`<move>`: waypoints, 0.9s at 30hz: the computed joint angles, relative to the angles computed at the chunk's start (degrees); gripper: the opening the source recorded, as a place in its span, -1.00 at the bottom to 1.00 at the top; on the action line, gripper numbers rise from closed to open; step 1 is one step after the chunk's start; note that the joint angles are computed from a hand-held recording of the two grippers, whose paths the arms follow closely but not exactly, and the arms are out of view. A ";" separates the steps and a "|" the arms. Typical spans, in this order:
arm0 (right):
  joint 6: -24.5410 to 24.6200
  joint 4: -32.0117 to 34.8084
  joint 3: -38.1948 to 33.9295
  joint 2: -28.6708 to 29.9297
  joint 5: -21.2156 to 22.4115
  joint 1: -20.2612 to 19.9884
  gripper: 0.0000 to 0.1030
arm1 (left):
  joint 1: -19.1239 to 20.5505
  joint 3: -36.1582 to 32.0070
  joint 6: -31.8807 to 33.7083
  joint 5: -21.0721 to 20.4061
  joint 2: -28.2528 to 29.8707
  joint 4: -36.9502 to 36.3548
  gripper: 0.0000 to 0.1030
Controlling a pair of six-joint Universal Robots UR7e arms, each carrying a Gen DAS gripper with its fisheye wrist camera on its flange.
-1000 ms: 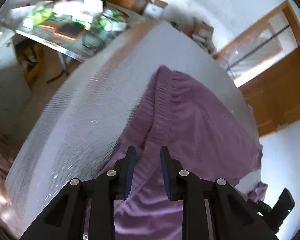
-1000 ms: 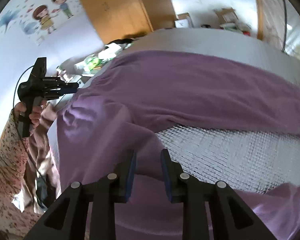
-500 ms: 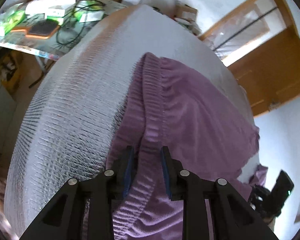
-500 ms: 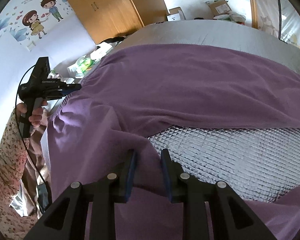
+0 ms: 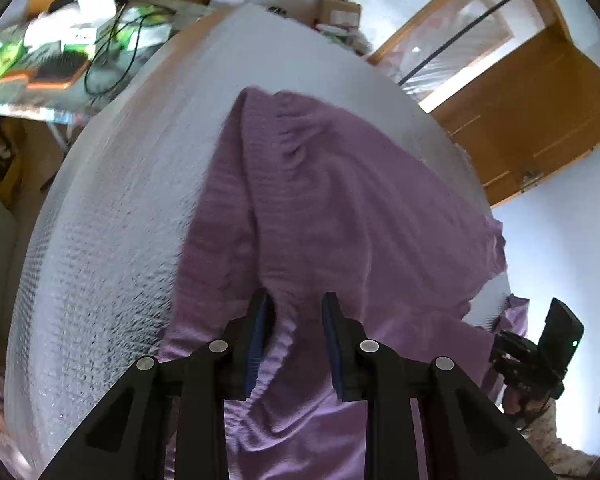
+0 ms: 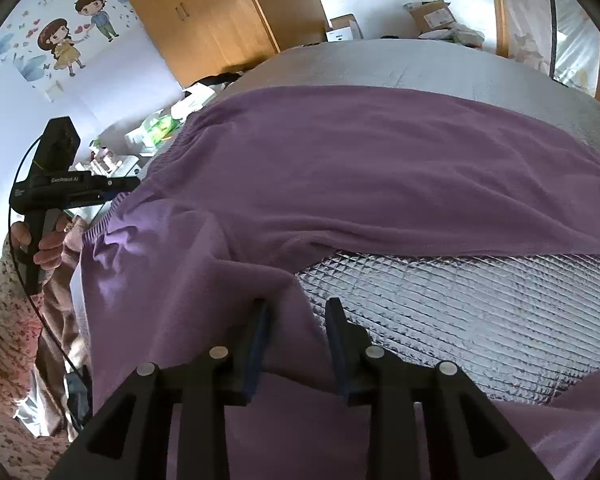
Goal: Fold clothes
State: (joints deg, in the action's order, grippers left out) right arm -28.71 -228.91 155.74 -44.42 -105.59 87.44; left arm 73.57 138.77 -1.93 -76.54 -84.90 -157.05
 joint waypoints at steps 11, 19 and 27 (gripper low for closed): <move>1.30 -0.74 -0.72 1.44 -0.57 0.54 -0.42 | 3.33 0.03 -1.16 -5.28 -0.66 -7.01 -0.91; 1.54 -2.42 -0.26 2.23 -0.44 0.06 -0.42 | 3.55 2.01 -2.19 -2.90 -2.54 -12.75 -0.92; 1.31 -5.44 0.28 3.37 -1.36 0.36 -0.42 | 5.28 1.69 -5.31 1.23 0.54 -14.60 -0.92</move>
